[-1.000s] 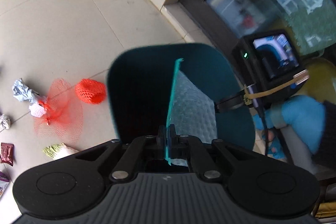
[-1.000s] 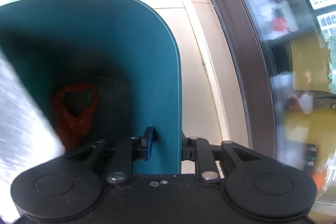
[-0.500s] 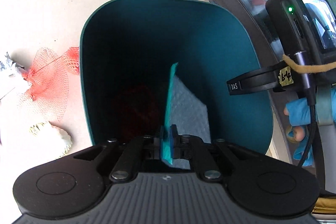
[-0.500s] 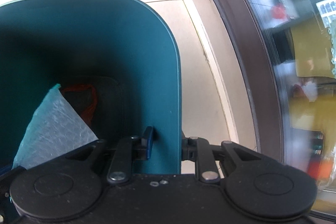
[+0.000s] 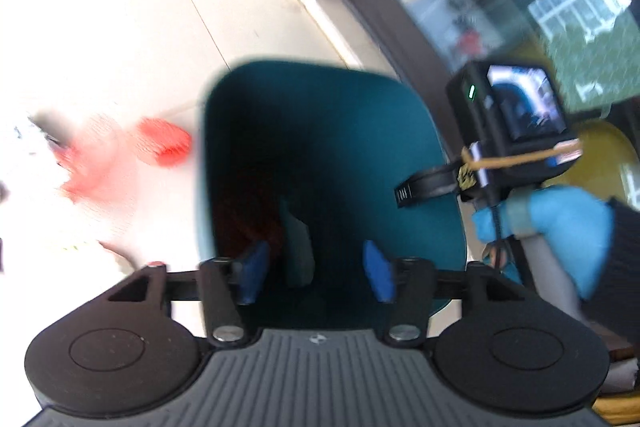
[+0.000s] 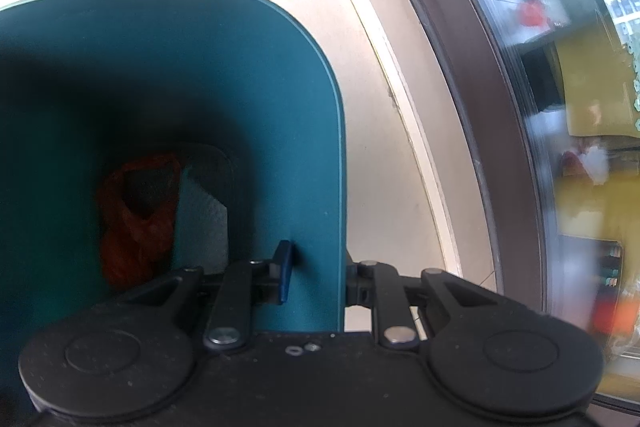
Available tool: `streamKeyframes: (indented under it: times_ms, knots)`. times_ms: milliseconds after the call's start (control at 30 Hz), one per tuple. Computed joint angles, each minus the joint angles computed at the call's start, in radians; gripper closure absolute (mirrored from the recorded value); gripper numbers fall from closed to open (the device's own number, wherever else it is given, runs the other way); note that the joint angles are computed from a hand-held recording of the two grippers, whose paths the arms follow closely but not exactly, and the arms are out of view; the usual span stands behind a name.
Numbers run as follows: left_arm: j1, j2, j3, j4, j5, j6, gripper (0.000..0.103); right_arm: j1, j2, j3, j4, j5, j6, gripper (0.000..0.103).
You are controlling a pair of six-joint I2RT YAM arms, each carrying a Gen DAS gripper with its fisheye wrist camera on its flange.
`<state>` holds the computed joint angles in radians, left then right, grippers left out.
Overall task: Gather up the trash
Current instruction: 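Move the left tool to the red mesh net bag and grasp it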
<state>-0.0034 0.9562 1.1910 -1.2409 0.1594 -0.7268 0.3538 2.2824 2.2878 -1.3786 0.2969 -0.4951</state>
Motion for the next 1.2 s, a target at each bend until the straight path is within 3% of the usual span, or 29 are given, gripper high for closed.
streamKeyframes:
  times_ms: [167,200,233,300,433,600,700,833,1000,1200]
  knots:
    - [0.252,-0.105,0.05,-0.172,0.045,0.158,0.047,-0.001,-0.007,-0.018,0.01,0.001,0.003,0.083]
    - [0.303,-0.122,0.042,-0.207,0.031,0.199,0.042,-0.001,-0.008,-0.02,0.011,0.0,0.001,0.082]
    - [0.389,-0.136,0.022,-0.234,0.043,0.266,0.035,-0.001,-0.01,-0.022,0.012,-0.001,-0.002,0.083]
    - [0.58,-0.167,-0.048,-0.267,0.082,0.406,0.034,0.001,-0.027,-0.052,0.029,0.001,-0.008,0.083]
    - [0.838,-0.234,-0.244,-0.238,0.088,0.59,0.033,0.006,-0.077,-0.143,0.085,0.006,-0.031,0.082]
    - [0.93,-0.274,-0.435,-0.117,0.075,0.622,0.033,0.005,-0.103,-0.191,0.117,0.001,-0.055,0.081]
    - [0.953,-0.247,-0.529,0.02,0.075,0.668,0.033,0.007,-0.105,-0.19,0.109,0.002,-0.044,0.081]
    - [0.974,-0.102,-0.636,0.281,0.064,0.705,0.033,0.014,-0.125,-0.216,0.118,0.003,-0.056,0.081]
    - [1.022,0.186,-0.707,0.652,0.036,0.74,0.033,0.028,-0.155,-0.266,0.143,0.012,-0.065,0.08]
    - [1.082,0.559,-0.676,0.911,0.045,0.821,0.033,0.039,-0.164,-0.277,0.148,0.019,-0.059,0.079]
